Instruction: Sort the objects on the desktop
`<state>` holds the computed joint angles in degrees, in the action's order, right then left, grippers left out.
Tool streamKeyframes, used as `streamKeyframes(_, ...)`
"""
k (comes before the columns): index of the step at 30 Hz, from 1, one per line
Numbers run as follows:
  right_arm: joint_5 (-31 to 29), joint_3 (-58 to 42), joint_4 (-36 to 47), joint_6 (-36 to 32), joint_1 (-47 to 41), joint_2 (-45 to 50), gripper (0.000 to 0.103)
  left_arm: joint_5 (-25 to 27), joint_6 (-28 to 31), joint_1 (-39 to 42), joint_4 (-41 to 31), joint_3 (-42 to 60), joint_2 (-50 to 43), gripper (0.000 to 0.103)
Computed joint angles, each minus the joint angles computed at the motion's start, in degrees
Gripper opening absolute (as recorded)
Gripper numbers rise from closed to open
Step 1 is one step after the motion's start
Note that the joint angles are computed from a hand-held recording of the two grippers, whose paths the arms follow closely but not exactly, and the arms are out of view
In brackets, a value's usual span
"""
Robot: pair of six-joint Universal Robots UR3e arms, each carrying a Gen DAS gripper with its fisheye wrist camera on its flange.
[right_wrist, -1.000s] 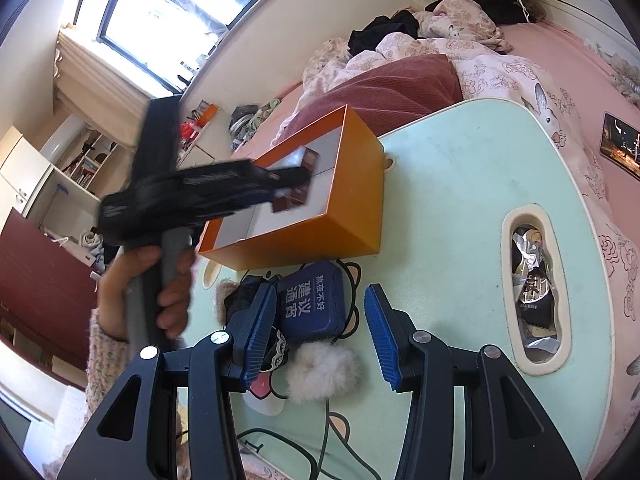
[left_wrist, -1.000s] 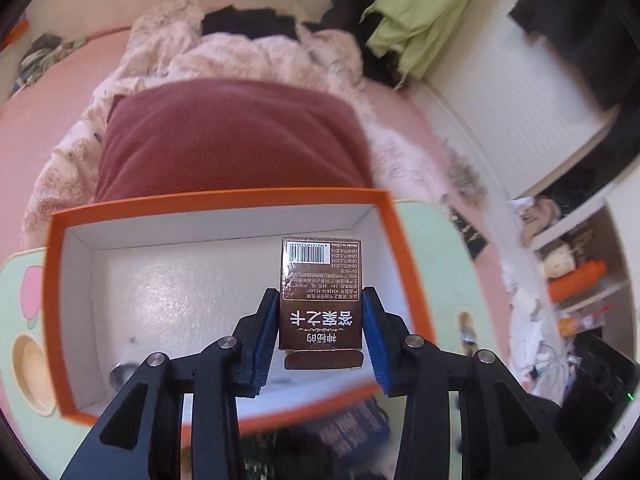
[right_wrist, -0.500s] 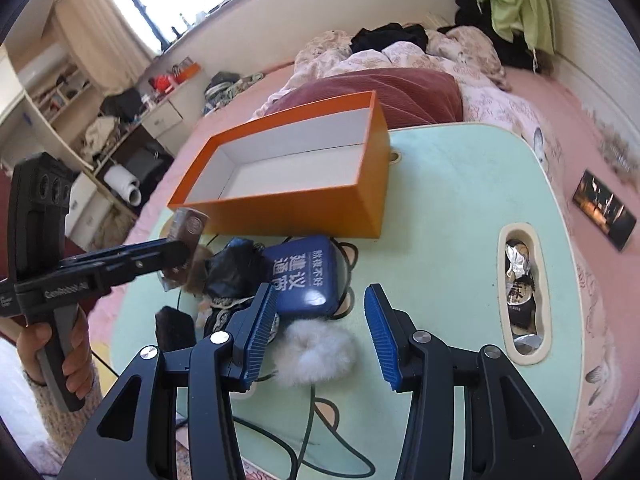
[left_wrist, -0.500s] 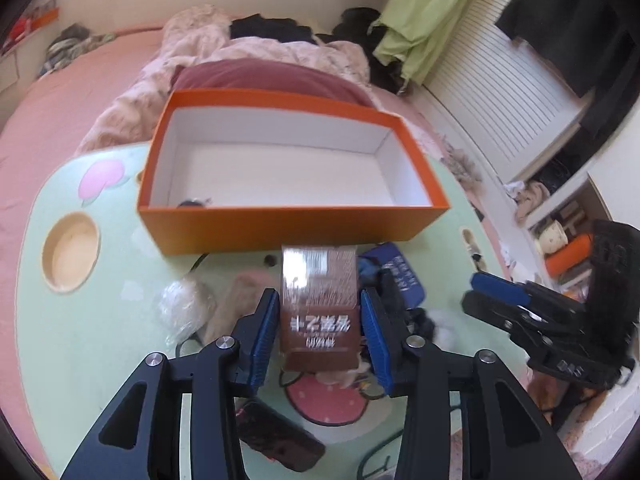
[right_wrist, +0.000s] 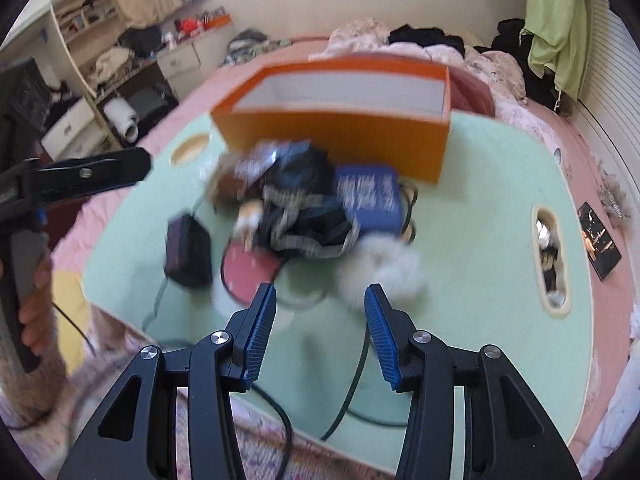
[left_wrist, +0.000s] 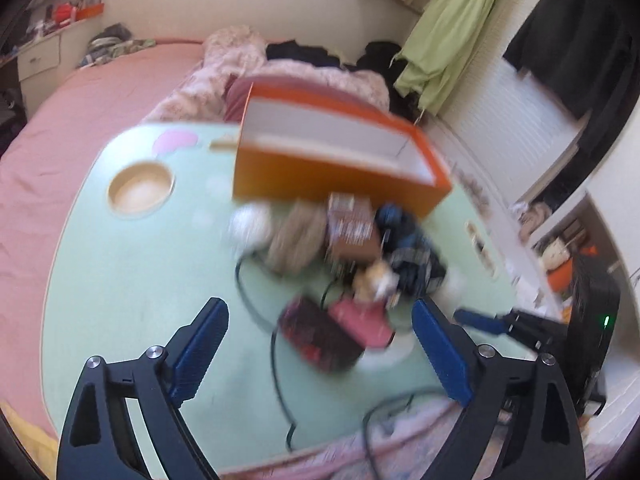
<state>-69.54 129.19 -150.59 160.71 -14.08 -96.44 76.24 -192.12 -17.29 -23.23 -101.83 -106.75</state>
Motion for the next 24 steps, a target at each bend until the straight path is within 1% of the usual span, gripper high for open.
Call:
streamKeyframes(2,-2.73,2.91,-3.67,1.42,1.59,0.45,0.047,1.04,0.34,-0.61,1.75,-3.98,0.52,0.093)
streamKeyframes(3,-3.98,3.96,-5.4,2.3,2.03,0.63,0.047,2.72,0.15,-1.57,3.05,-5.62,0.13,0.093)
streamKeyframes(5,-7.07,5.82,-9.93,4.38,2.79,0.97,0.047,6.73,1.43,-3.55,1.56,-4.58,-2.32,0.093)
streamKeyframes(6,-8.66,6.32,-11.68,5.55,2.93,1.39,0.047,9.62,1.9,-4.7,2.42,-3.98,-3.38,0.094)
streamKeyframes(7,-9.03,6.99,-13.26,6.21,2.36,1.67,0.048,12.92,1.84,-5.88,2.1,-2.63,-4.54,0.094)
streamKeyframes(9,-10.0,7.64,-16.64,6.86,2.11,3.1,0.058,19.14,2.0,-8.28,-1.25,1.64,-7.57,0.103)
streamKeyframes(10,-11.14,7.95,-19.2,7.06,2.57,4.53,0.069,19.05,2.37,-8.3,-0.77,2.0,-8.21,0.103)
streamKeyframes(12,-13.44,8.75,-25.48,7.5,4.29,7.71,0.087,19.1,2.32,-8.21,-0.77,2.26,-8.46,0.103)
streamKeyframes(14,-12.92,9.37,-28.41,7.36,4.47,9.14,0.094,19.01,2.56,-8.09,-0.58,1.93,-8.22,0.103)
streamKeyframes(17,-13.27,8.88,-27.85,7.74,4.9,9.27,0.098,18.63,3.03,-7.56,-0.83,1.84,-7.94,0.103)
streamKeyframes(24,-13.16,8.52,-26.94,7.48,4.89,8.89,0.099,18.46,3.32,-7.45,-1.33,2.53,-8.25,0.103)
